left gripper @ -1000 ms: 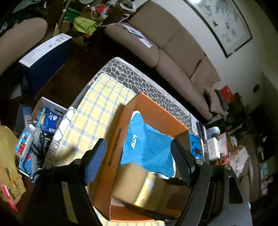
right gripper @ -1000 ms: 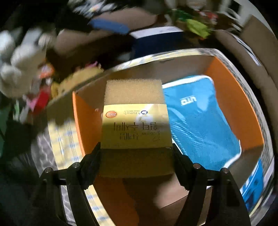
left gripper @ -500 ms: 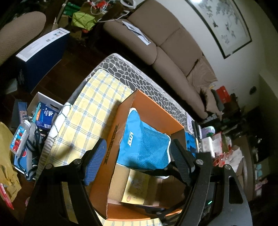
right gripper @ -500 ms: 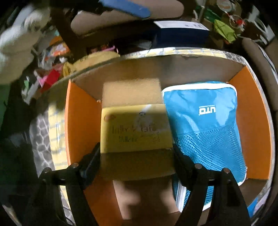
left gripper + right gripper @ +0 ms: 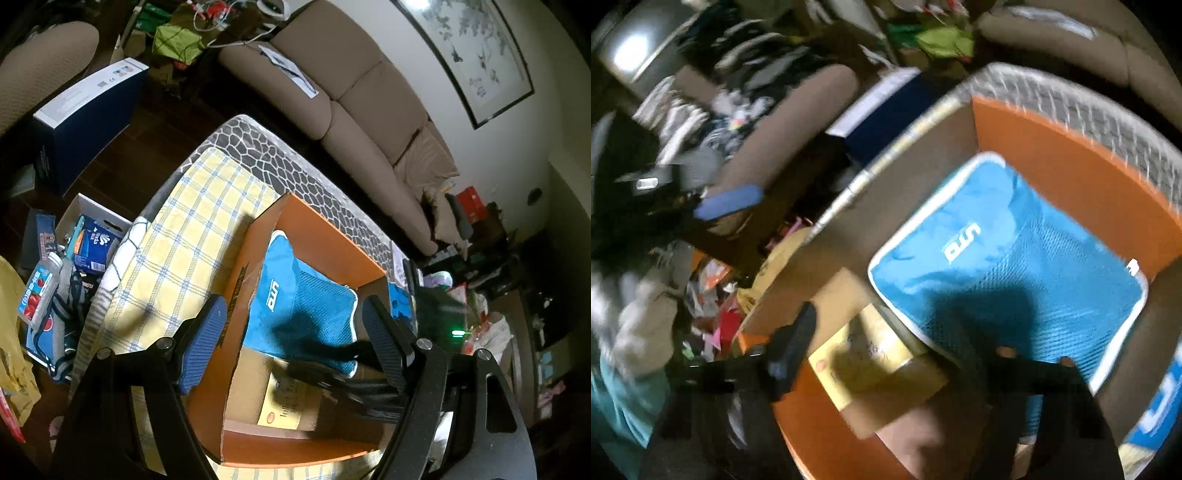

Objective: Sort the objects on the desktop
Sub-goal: 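Lower the sponge block into the orange box and open the right tool, then move both tools from the box toward the white pipe connectors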

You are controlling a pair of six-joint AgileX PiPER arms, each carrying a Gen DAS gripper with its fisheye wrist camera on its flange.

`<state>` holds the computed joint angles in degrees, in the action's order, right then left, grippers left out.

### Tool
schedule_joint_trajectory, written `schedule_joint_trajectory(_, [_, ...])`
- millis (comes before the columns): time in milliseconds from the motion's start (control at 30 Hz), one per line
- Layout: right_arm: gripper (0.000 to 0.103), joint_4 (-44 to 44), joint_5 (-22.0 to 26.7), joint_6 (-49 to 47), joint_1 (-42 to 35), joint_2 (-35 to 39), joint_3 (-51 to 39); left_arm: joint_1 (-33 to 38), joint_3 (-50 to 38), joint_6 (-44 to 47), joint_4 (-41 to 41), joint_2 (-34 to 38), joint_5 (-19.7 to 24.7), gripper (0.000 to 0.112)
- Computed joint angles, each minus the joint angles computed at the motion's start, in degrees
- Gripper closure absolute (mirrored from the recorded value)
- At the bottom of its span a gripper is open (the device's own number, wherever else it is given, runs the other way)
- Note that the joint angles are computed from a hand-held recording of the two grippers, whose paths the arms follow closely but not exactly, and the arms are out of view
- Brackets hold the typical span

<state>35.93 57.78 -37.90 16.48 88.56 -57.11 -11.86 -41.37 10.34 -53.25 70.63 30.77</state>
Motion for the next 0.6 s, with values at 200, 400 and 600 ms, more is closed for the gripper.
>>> schedule_joint_trajectory(200, [0.067,1.8,-1.0,7.2,1.9,4.1,-0.4,-0.3,-0.3,-0.5,0.9,0.5,0.0,0.039])
schedule_joint_trajectory(400, [0.061,3.4,1.3,7.1,0.8,5.3,0.0,0.0,-0.4,0.0,0.5,0.5,0.3,0.039])
schedule_joint_trajectory(600, [0.049,4.5,2.6,2.1,2.7,3.7,0.7,-0.3,-0.1,0.3,0.1,0.1,0.3,0.039])
